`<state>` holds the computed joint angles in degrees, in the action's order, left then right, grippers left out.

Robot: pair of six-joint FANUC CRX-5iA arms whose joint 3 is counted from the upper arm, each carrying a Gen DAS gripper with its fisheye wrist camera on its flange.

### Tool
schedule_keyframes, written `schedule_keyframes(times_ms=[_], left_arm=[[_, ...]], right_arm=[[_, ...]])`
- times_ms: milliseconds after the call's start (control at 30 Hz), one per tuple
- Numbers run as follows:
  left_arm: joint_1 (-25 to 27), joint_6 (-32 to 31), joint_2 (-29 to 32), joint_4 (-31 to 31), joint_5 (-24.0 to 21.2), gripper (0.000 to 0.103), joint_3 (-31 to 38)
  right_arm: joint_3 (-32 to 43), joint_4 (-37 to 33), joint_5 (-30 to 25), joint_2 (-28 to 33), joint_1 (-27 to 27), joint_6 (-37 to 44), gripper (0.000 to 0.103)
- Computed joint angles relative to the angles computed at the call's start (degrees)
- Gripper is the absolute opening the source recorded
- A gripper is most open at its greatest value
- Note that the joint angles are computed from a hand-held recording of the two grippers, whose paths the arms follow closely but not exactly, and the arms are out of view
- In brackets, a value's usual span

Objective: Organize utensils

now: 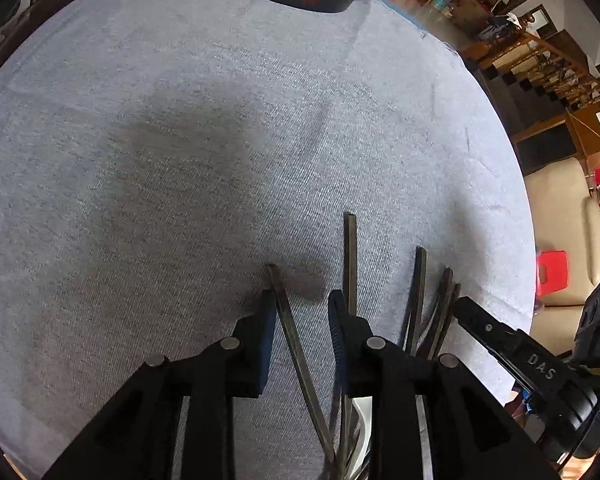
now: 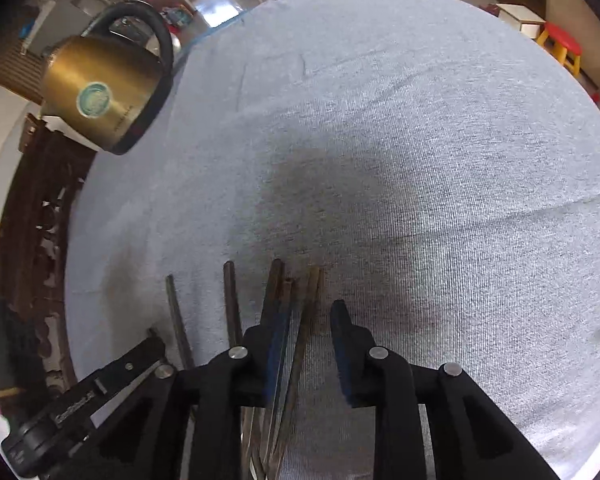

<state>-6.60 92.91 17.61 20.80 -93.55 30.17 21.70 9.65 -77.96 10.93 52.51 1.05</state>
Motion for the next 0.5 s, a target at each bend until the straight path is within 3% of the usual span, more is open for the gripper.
schedule_keyframes(times_ms=[67,100,133,167,267,500], left_arm=[[-0.11,0.22,0.02,-0.38,0.27,0.023,0.19],[-0.28,0.10,-0.18,-1.82,0.43,0.010,0.51],[-0.40,-0.08,-0.71,-2.90,0.48,0.007,0.27],[-0.12,-0.64,-1.20,-2.46,1.37,0.007,-0.61],[0.67,-3.02,-3.27,-2.02,3.01,0.007,-3.42],[6.17,-8.53,-11.68,1.35,6.38,0.000,-10.01]], right_arm=[[3.90,1.04,-3.01,3.30,-0.05,1.95,0.025],[6.65,0.94,-5.39,5.22,-0.05,3.09,0.024],[8.87,1.28,-7.38,6.69,0.10,4.15,0.016],[10.02,1.49,-7.71,7.46,0.22,5.26,0.007],[12.88,2.85,-9.97,9.28,0.90,6.45,0.002],[0.60,12.03,0.18,0.20,6.12,-0.80,0.001]])
